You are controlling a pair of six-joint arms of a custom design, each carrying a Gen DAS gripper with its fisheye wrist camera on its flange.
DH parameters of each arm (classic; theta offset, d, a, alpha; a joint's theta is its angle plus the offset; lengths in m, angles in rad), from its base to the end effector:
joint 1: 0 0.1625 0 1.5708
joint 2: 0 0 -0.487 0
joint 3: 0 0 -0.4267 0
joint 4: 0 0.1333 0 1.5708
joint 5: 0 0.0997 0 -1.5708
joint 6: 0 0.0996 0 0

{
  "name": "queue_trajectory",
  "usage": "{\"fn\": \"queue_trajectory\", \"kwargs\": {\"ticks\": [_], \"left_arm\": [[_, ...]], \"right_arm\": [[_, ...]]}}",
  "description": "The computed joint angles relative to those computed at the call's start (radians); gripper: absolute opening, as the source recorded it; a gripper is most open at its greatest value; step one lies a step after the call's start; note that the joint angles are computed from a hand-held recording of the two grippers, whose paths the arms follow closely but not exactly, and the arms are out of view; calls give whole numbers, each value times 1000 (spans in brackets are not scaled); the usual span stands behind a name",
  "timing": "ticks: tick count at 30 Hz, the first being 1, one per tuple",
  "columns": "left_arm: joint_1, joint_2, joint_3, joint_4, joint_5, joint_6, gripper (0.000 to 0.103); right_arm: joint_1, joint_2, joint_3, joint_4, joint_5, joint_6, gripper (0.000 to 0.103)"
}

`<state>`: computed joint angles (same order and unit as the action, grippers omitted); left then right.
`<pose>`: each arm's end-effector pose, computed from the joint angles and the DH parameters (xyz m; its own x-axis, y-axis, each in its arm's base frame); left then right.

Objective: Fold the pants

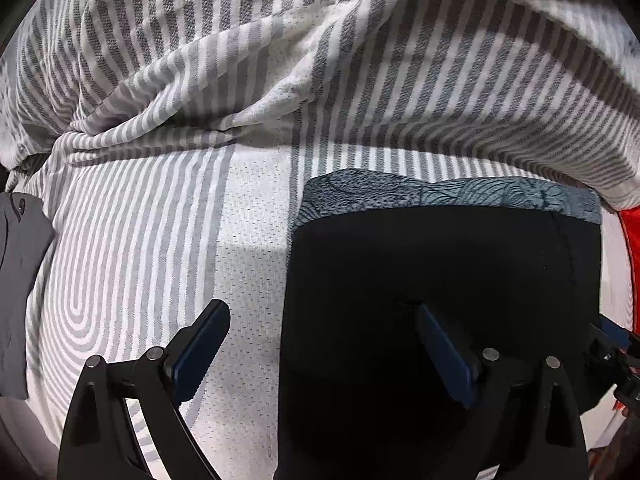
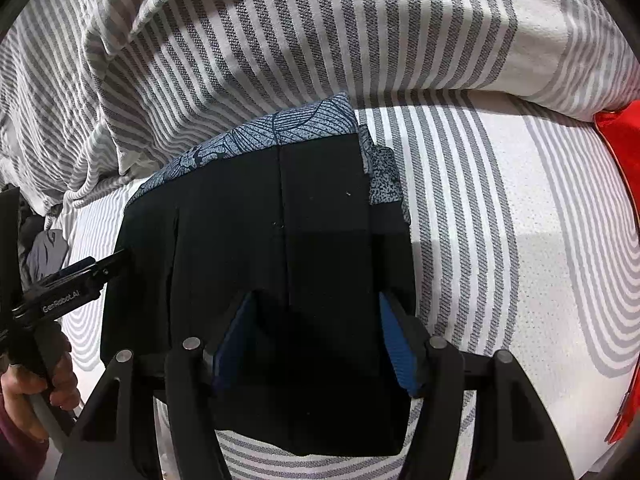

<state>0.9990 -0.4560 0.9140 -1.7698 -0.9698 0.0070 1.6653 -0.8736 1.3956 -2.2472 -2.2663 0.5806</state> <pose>-0.3250 -0.8555 0.0833 -0.6115 0.5738 -0.5448 0.5274 0.8089 0.2599 0.1440 -0.7827 0.2629 -0.6980 0.5610 0.4450 0.3464 0.8084 -0.4759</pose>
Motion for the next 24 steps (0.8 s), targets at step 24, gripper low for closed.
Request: {"fn": "queue_trajectory", "kwargs": {"ticks": [24], "left_arm": [[65,115,-310,354,-202,140,95]], "right_arm": [[-175,-146,188,-267,465,-12,72]]}}
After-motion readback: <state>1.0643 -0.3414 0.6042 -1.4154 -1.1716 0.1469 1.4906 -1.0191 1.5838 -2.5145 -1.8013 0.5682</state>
